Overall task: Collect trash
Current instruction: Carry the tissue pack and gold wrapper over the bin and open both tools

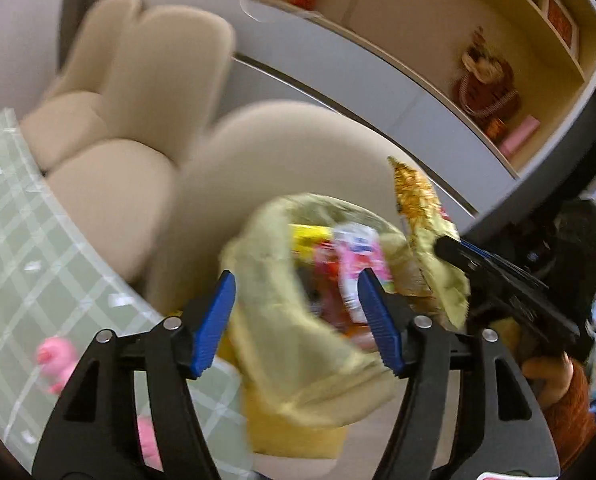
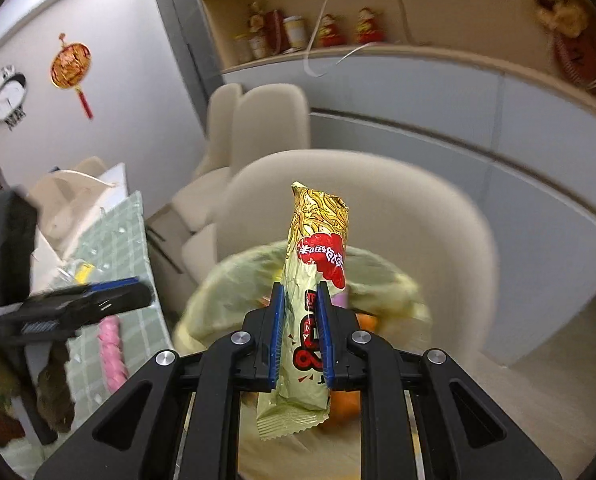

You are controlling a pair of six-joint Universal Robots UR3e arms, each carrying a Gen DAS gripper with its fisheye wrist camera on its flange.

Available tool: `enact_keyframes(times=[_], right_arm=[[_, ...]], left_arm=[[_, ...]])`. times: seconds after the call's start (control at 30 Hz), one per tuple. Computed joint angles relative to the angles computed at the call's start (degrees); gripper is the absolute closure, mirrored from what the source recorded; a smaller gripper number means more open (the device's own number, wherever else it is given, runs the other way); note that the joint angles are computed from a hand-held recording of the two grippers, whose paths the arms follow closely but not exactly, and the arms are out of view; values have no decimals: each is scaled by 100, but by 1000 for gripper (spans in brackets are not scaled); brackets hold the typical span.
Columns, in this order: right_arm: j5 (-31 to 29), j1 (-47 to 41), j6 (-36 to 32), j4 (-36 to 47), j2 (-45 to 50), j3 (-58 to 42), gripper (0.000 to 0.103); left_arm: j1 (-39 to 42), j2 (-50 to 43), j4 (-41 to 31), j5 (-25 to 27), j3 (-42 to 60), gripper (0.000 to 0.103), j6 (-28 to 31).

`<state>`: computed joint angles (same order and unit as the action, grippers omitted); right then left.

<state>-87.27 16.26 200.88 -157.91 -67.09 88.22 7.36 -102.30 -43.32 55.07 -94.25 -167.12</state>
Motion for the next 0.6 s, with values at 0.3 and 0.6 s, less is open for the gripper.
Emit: enact_keyframes(times=[0.3,0.6], right_arm=[[704,163,235,1343,1579,-1590,86],[361,405,-52,1994,1610,-2134,62]], left_arm=[[1135,1500,508,629,-1857,37,441],[2087,2714,2,522,-2854,15,820]])
